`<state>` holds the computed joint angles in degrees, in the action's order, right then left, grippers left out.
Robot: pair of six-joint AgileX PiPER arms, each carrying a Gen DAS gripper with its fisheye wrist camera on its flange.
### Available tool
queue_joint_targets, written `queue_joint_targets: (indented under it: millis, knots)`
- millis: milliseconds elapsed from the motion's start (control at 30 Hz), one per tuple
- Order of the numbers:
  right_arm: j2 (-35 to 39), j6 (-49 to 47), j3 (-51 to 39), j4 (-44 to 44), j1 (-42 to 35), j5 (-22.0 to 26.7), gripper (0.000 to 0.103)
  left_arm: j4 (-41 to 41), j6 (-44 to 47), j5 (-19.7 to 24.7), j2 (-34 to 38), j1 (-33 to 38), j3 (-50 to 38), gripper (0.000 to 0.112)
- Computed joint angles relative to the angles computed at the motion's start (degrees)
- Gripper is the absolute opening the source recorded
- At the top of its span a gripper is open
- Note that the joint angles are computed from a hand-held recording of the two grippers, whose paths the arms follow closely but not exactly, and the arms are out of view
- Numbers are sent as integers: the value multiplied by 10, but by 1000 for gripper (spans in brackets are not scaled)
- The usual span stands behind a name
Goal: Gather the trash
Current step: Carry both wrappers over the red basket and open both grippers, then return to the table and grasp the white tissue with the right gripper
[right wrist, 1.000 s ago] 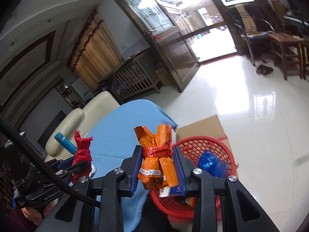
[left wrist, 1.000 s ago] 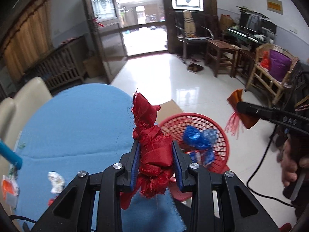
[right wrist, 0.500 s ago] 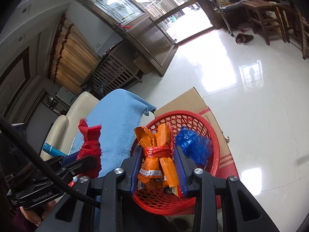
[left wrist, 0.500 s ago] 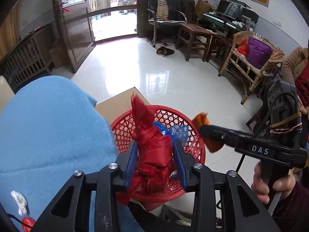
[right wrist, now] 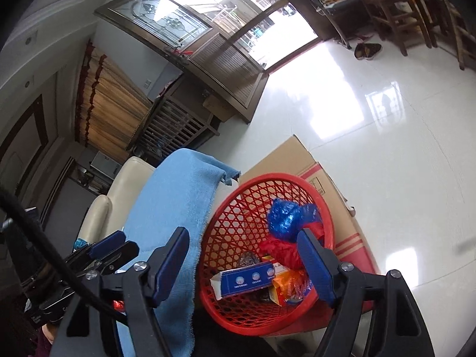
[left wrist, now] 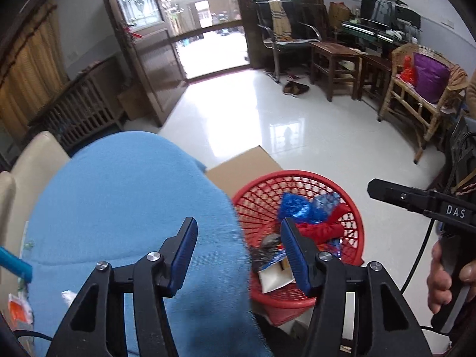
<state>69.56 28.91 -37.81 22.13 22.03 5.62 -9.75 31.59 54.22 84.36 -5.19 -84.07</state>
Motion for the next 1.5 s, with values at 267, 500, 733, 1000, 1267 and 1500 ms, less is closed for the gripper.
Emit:
queue_joint_targets:
  millis: [267, 500, 733, 1000, 1267, 1500]
  knots:
    - [-2, 422, -106, -458, 112, 104, 79, -15, 39, -18, -71, 78, 24, 62]
    - [36, 590, -192, -651, 228, 192, 79, -81, 102, -17, -109, 186, 33, 62]
    - [75, 579, -267, -674, 301, 256, 79, -157, 171, -9, -121, 289, 46, 62]
    - [117, 561, -356, -695, 357, 320, 79, -267, 278, 39, -112, 439, 48, 62]
    - [177, 497, -464, -684, 397, 348, 79, -316, 343, 63, -48, 601, 26, 63]
    - [301, 359, -573, -544, 384, 318, 79, -272, 320, 36, 56, 671, -20, 63]
